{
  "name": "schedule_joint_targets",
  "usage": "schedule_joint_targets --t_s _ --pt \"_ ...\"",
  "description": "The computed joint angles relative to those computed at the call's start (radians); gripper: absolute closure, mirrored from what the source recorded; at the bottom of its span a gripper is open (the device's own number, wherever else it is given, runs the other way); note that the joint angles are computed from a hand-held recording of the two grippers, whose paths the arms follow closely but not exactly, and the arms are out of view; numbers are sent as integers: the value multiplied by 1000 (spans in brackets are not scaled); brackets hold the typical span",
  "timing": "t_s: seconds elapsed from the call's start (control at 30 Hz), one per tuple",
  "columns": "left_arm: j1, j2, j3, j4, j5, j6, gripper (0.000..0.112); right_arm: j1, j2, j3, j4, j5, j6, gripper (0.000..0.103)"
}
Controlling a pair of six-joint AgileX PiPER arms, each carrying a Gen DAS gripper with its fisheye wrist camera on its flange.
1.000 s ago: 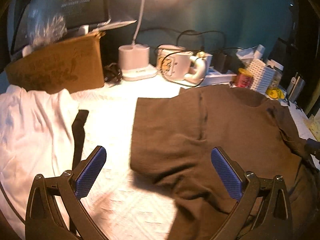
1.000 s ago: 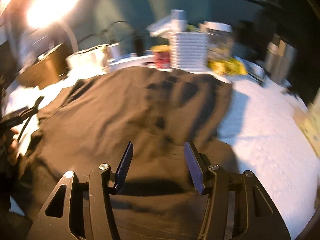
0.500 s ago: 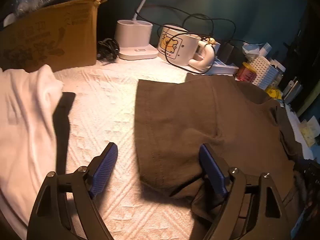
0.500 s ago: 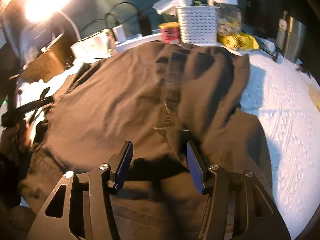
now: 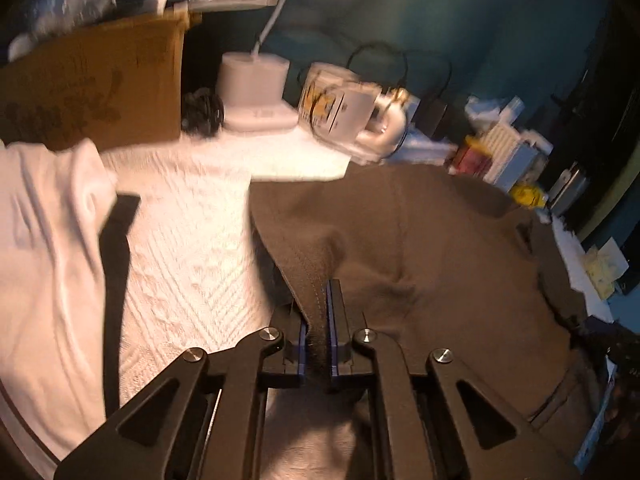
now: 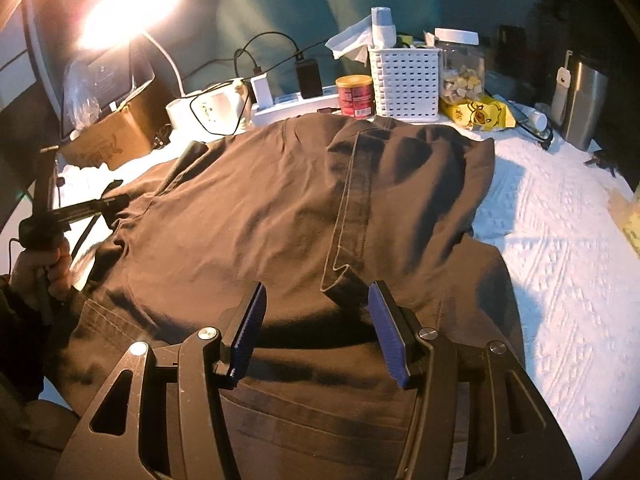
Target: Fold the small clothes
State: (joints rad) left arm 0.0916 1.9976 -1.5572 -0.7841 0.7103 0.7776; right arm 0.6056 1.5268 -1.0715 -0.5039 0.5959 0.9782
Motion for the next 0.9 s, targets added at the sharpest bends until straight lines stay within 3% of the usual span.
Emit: schedule_joint_targets --t_s 0.53,0.8,0.9 --pt "-235 -103 42 114 -113 -34 107 -122 -165 203 72 -176 -71 47" --pt "-398 -87 53 357 -134 -189 107 -203 -243 280 275 -248 -297 47" --pt "-439 -55 19 464 -87 -299 106 -231 -258 302 334 -260 -365 47"
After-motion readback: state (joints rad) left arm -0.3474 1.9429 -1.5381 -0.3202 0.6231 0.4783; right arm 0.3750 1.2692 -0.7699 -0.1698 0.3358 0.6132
